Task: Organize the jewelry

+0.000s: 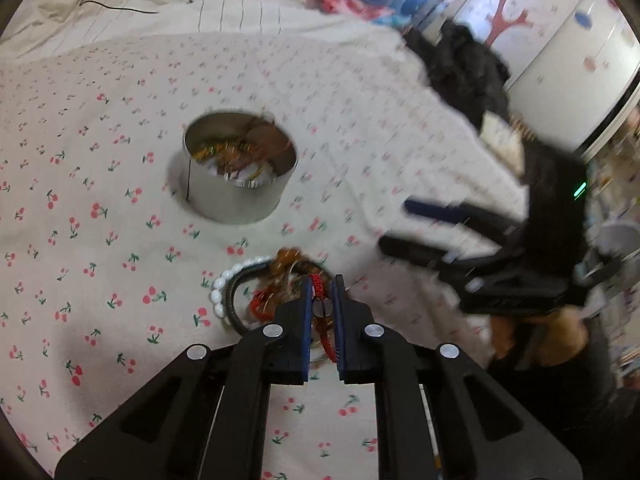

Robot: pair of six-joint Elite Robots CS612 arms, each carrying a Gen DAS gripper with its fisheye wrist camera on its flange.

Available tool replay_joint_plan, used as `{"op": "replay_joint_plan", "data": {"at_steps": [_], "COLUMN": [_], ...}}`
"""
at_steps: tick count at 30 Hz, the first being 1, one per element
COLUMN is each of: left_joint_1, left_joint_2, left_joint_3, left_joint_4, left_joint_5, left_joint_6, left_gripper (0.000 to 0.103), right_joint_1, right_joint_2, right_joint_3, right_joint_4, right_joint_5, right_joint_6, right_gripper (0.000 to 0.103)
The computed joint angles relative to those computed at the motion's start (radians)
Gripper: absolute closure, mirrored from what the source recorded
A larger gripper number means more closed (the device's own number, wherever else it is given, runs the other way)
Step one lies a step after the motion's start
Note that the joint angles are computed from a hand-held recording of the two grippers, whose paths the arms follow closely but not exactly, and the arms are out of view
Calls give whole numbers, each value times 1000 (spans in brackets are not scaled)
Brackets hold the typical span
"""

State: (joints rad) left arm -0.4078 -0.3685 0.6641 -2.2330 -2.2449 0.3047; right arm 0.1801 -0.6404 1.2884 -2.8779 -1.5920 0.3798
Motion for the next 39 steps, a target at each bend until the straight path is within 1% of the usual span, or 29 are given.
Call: {"op": "replay_joint_plan", "data": {"at_steps": [1,3,5,7,8,9,11,13,16,18,21,22,24,25,31,32,33,35,36,38,39], "left_joint_1": [11,27,40,49,54,57,61,62,61,61,62,63,65,64,64,64,64,64,64,63,63], "left_joint_2": [9,24,37,51,64,75,89,91,86,89,96,99,99,99,101,103,104,107,110,111,110], "left_joint_3": [-15,-41,-61,-86,-107,-126,-148,-150,-141,-141,-159,-162,-161,-162,-163,-165,-168,-173,-179,-180,-179], "left_joint_4": [-15,-60,-114,-142,-155,-155,-157,-163,-175,-182,-171,-170,-167,-166,-173,-173,-170,-164,-160,-155,-154], "left_joint_5": [-60,-144,-168,-160,-150,-145,-129,-120,-112,-114,-116,-116,-116,-115,-112,-113,-115,-115,-117,-119,-118], "left_joint_6": [-12,-48,-112,-163,-208,-236,-271,-285,-282,-282,-283,-285,-284,-284,-294,-294,-294,-293,-294,-289,-287], "left_gripper": [94,94,94,94,94,94,94,94,94,94,94,94,94,94,94,94,94,94,94,94,94], "right_joint_1": [1,3,4,7,8,9,6,8,11,15,20,21,25,25,13,11,14,23,23,26,25], "right_joint_2": [1,4,8,13,18,21,31,41,53,60,71,72,72,70,49,49,50,57,60,66,69], "right_joint_3": [-2,-8,-12,-21,-26,-29,-39,-51,-67,-80,-100,-100,-104,-101,-58,-58,-62,-74,-81,-91,-94], "right_joint_4": [6,17,22,33,39,39,48,53,47,51,87,86,92,84,-11,-13,-9,3,19,40,46], "right_joint_5": [1,10,21,18,15,11,34,43,67,77,62,63,46,51,102,119,114,66,67,41,45], "right_joint_6": [-4,-18,-36,-49,-50,-45,-33,-44,-63,-80,-99,-101,-118,-121,-83,-95,-113,-122,-126,-127,-130], "right_gripper": [30,30,30,30,31,34,58,64,70,71,85,91,98,103,103,103,103,102,102,102,102]}}
